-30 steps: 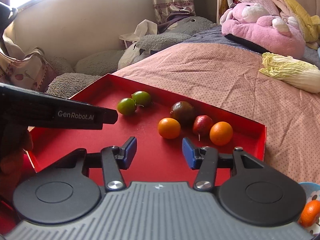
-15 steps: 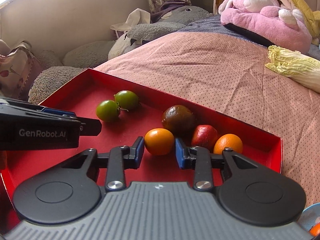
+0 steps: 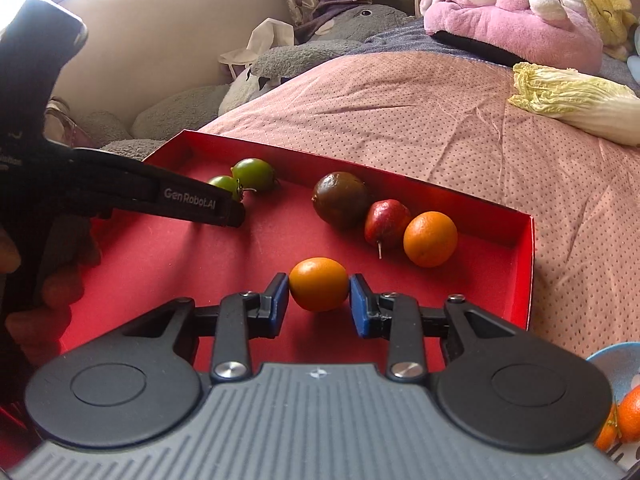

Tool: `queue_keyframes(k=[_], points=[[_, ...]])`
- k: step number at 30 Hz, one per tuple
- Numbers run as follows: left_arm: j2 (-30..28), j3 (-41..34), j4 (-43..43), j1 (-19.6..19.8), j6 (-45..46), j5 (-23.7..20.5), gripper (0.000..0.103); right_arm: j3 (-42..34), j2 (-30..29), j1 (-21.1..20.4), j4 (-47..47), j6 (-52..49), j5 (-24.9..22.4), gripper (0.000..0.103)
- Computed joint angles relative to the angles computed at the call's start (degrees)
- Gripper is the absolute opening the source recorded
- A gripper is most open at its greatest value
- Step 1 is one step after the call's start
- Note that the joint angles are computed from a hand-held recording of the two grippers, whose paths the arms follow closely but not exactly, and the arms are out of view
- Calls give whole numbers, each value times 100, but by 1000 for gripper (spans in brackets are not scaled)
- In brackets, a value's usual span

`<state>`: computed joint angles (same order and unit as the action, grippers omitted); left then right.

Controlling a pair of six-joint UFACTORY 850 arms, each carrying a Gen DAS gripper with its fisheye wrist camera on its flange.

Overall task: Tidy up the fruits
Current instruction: 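Grasp an orange with the right tool while the left tool grasps a green tomato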

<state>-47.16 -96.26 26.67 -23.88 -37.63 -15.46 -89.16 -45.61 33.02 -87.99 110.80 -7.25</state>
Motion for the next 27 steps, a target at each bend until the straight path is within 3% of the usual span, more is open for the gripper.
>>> queue_keyframes(k=[5, 13, 27], points=[[-75, -91, 375, -35, -301, -2, 37, 206, 170, 36, -830, 816, -43, 38], [29, 75, 574, -71, -569, 82, 35, 492, 390, 85, -1192, 1231, -215, 38], [495, 661, 1688, -184, -1997, 219, 35, 1067, 846, 183, -1859, 1913, -414, 38]])
